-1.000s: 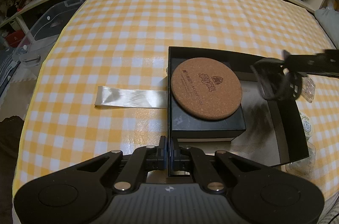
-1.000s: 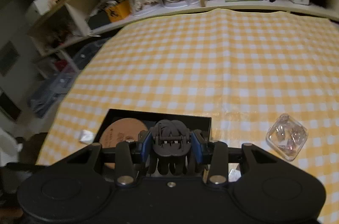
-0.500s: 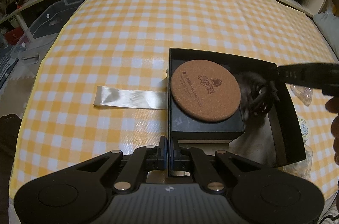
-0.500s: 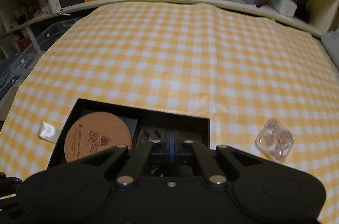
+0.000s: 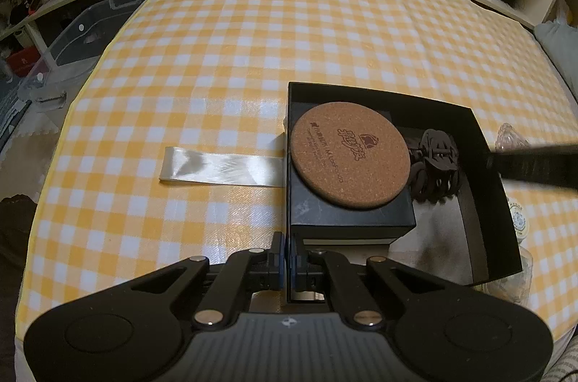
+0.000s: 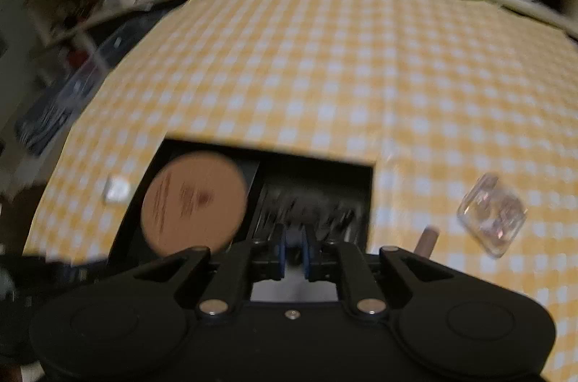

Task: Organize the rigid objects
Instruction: 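Lower the claw clip into the open box beside the small box and release, then move the right tool to the clear plastic case and grasp it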

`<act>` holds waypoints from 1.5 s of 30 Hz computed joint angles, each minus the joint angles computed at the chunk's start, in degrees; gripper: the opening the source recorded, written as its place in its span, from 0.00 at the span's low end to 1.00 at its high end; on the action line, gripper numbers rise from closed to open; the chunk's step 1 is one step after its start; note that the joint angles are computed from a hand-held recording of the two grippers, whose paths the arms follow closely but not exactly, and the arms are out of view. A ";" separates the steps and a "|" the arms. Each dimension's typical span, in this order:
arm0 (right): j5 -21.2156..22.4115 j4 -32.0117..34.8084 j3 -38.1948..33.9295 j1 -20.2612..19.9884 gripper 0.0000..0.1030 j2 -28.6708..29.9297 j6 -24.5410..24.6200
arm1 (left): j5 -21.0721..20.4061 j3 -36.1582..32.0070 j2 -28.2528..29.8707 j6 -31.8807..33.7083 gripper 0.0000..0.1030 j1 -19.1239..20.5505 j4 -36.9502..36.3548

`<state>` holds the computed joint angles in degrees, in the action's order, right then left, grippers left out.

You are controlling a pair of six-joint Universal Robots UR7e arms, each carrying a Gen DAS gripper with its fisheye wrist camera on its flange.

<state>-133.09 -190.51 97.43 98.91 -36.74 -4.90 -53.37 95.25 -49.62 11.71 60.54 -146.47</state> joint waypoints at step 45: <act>16.59 -26.91 25.83 -4.45 1.00 -14.74 -24.10 | 1.89 -0.53 2.05 2.00 0.03 -0.37 -0.67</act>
